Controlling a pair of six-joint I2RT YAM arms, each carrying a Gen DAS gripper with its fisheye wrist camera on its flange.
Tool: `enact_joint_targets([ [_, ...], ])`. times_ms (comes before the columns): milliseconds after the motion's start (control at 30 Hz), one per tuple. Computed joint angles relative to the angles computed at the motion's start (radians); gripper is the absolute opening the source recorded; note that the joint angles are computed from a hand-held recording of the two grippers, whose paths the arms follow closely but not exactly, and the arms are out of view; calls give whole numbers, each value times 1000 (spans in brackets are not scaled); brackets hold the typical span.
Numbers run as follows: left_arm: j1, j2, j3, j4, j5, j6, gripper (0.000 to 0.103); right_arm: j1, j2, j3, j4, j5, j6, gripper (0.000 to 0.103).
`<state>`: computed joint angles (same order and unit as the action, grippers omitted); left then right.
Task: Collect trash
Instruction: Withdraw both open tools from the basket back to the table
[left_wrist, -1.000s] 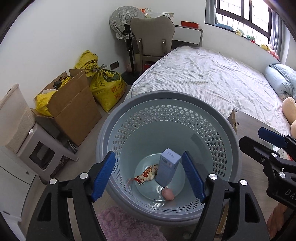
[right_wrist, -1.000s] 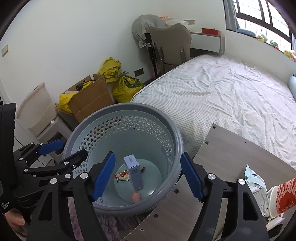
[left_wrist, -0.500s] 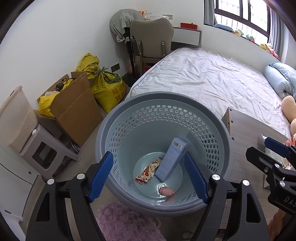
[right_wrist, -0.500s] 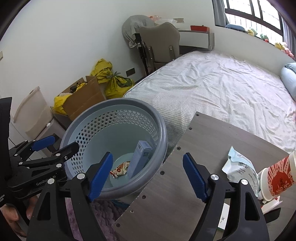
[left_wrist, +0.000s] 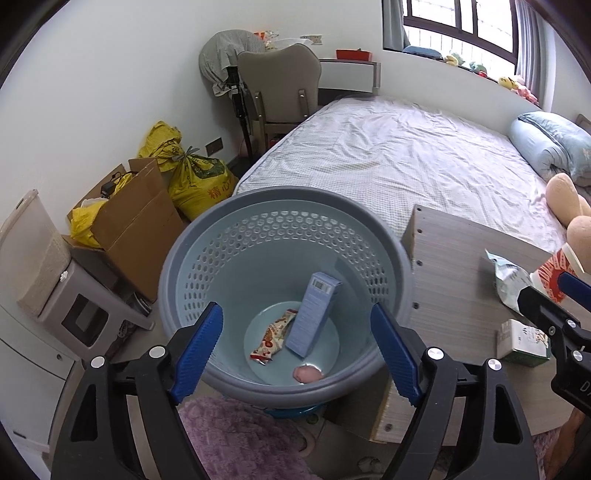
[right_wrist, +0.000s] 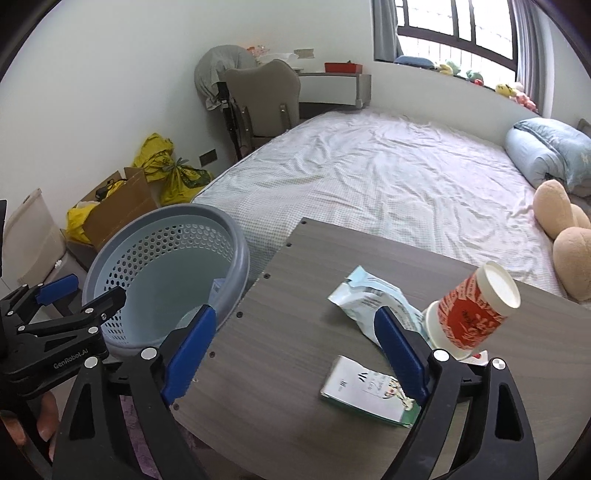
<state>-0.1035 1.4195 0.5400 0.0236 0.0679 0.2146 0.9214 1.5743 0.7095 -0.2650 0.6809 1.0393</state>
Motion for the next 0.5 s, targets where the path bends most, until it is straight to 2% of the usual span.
enact_joint_targets([
  [233,-134,-74,-43,-25,-49,-55,79,33,-127,-91,-141,43,150,87],
  [500,-324,-135,-66,-58,-131,-133,79,81,-280,-182,-355,67,364,88],
])
